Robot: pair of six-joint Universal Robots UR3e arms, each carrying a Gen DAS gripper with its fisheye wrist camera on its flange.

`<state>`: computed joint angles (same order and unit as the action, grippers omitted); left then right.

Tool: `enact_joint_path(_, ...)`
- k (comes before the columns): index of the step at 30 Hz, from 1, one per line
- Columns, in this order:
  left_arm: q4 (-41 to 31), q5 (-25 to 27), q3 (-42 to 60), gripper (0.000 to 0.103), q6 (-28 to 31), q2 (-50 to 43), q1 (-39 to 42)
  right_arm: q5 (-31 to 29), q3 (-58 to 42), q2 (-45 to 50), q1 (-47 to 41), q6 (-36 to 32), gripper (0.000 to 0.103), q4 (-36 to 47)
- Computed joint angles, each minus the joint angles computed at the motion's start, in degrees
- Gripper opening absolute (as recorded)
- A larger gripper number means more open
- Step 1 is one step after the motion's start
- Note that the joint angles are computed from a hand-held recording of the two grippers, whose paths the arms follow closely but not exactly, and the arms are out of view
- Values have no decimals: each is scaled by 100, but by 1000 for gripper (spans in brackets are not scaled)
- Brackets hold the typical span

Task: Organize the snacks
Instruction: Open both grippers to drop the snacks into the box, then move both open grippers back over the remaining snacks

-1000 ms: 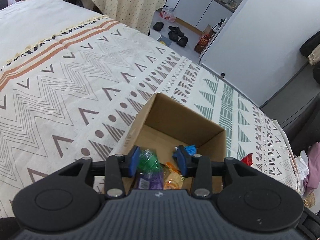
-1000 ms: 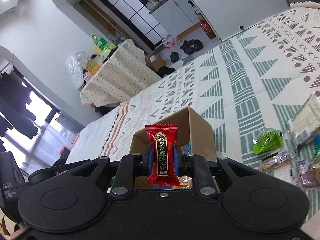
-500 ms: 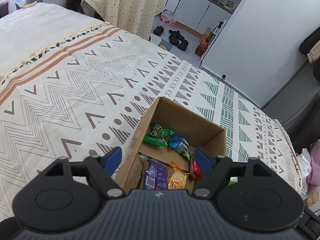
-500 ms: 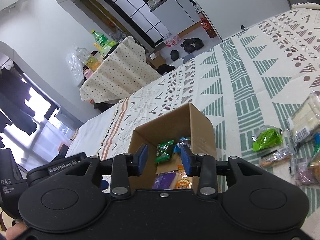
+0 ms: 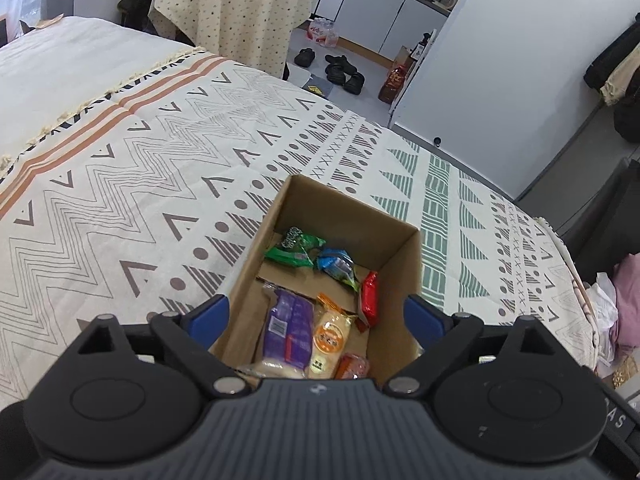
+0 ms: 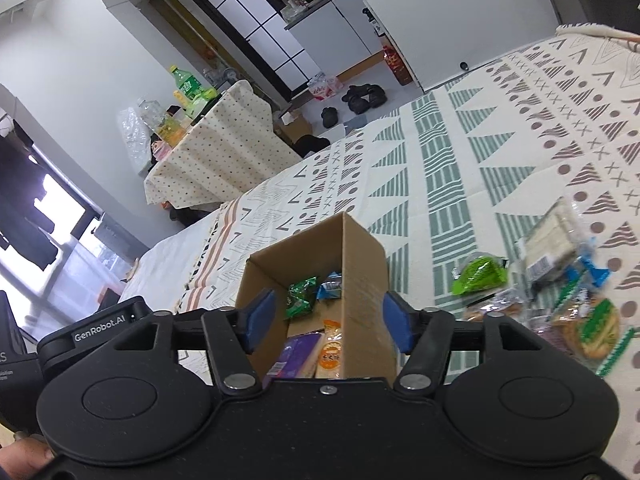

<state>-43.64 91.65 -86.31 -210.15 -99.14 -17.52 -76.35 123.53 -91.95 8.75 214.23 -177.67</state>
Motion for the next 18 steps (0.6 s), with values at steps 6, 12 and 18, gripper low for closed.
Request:
enact_joint_path(6, 47, 127, -42, 94, -130, 52, -226, -34, 245, -603, -207, -210, 82, 342)
enact_joint_path(12, -8, 223, 104, 94, -378, 20, -506, 166, 613, -1320, -636, -529, 94, 645)
enact_joint_path(18, -233, 288, 432, 94, -437, -159, -804, 557, 985, -2164, -1265, -971, 101, 1158)
